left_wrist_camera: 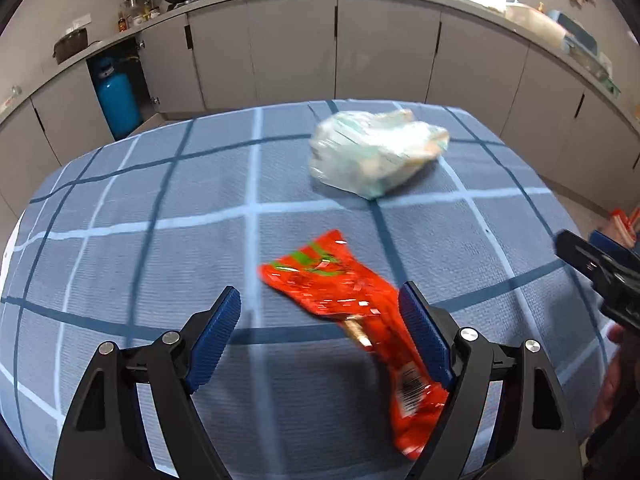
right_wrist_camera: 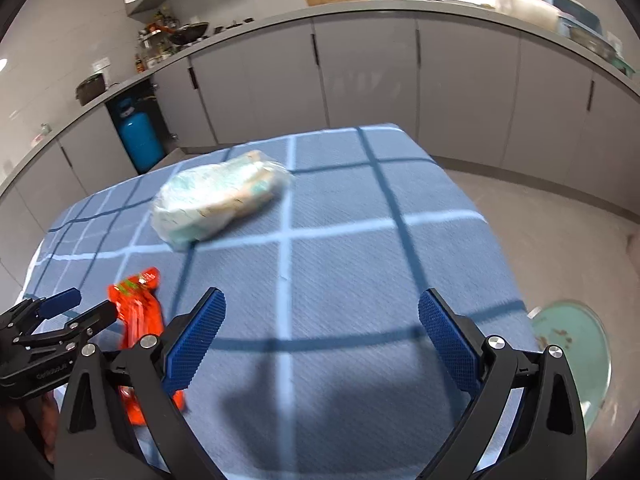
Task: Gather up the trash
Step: 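Grasp the red snack wrapper with the left tool while the right tool grasps the wipes packet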
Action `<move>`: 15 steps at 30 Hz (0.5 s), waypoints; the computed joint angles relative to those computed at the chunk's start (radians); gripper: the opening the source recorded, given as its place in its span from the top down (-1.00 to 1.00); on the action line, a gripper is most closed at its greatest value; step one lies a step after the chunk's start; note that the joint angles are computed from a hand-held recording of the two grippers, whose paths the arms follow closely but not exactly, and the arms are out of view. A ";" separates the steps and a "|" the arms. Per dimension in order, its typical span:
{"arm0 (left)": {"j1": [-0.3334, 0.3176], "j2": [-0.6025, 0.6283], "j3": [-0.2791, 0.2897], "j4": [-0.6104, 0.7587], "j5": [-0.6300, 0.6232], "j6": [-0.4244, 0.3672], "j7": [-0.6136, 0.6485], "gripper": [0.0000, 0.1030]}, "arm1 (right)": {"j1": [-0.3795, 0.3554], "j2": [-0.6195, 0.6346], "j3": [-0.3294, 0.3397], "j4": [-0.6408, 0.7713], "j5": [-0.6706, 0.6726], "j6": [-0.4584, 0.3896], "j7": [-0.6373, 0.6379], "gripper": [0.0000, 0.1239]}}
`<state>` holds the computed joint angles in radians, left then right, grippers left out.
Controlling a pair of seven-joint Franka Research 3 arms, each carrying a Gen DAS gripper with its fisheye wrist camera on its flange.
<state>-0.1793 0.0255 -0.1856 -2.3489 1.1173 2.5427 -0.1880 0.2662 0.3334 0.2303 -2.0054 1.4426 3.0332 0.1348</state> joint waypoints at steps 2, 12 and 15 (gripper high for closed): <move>-0.005 0.043 -0.001 0.037 -0.028 0.014 0.023 -0.56 | -0.016 -0.007 -0.006 -0.015 0.027 -0.009 -0.014 -0.55; -0.077 0.149 0.018 0.135 -0.096 -0.075 0.094 0.10 | -0.028 -0.026 -0.059 -0.036 0.124 -0.086 -0.084 -0.56; -0.075 0.127 0.021 0.108 -0.099 -0.051 0.107 0.17 | -0.019 -0.023 -0.062 -0.028 0.111 -0.098 -0.071 -0.56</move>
<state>-0.2544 0.1527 -0.1649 -2.2405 1.0183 2.4920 -0.0806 0.2472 0.3104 0.1682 -2.0331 1.5539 2.9355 0.0638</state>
